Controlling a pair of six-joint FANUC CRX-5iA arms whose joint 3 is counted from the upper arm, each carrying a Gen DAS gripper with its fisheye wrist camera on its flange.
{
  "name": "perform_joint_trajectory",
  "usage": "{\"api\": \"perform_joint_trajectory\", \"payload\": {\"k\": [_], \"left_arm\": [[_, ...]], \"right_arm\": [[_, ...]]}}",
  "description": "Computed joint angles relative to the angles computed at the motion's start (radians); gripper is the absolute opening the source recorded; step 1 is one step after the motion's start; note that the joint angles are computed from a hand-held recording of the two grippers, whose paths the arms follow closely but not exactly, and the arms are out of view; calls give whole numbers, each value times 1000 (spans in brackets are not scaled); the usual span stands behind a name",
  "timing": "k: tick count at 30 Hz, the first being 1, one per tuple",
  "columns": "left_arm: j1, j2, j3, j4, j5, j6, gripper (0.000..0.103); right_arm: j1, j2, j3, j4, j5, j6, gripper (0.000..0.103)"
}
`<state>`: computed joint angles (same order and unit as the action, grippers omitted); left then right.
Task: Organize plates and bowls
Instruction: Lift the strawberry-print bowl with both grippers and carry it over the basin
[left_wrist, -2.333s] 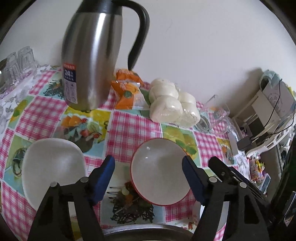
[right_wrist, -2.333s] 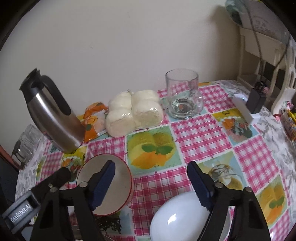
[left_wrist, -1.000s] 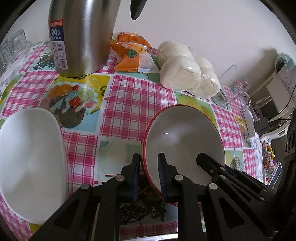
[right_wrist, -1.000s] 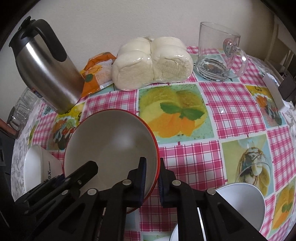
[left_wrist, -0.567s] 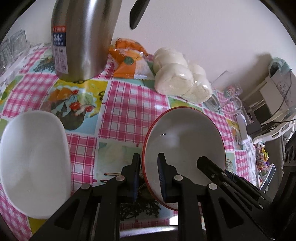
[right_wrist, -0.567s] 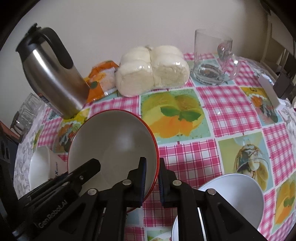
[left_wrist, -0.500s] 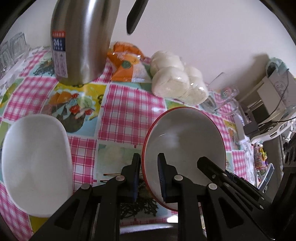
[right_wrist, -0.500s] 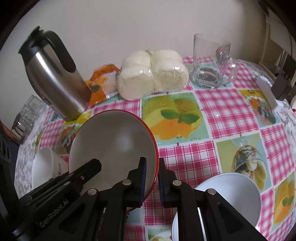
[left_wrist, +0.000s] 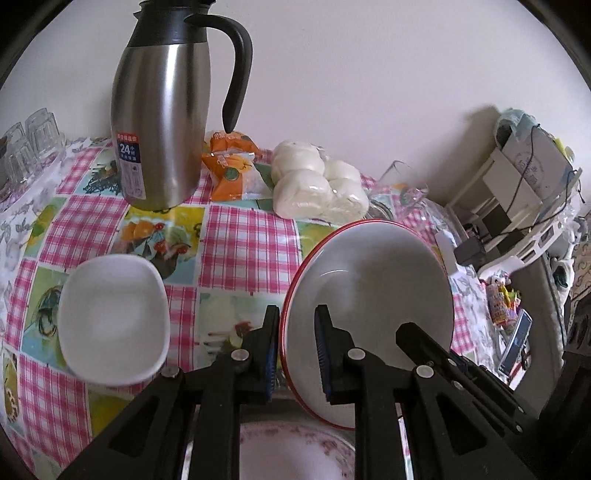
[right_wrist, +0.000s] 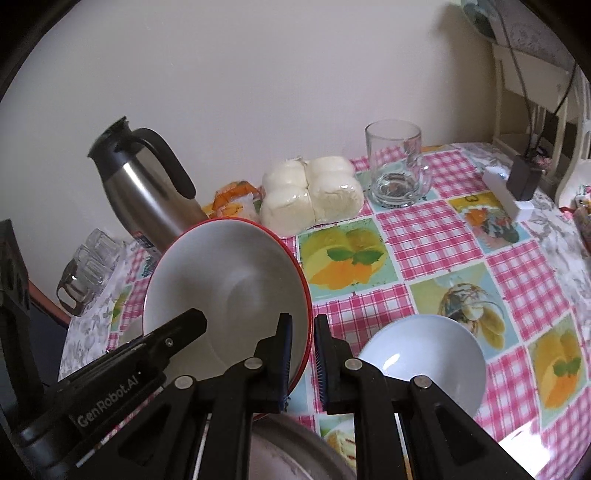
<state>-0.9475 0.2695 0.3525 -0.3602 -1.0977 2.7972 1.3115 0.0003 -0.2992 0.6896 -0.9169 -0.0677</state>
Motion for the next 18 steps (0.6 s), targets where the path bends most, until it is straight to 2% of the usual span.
{"api": "perform_joint_trajectory", "payload": {"k": [8,14,18], "left_arm": [[-55,-26,29,-62,-69,22,20],[-72,-41,8,-52,-72,42,19],[-101,-34,32,-72,-122,55,20]], "right_arm": [[60,-61,-49,44,-17,-80,13],[109,-93,-79,64,-46,-117,13],[138,-105,-90,60,-59,-129,13]]}}
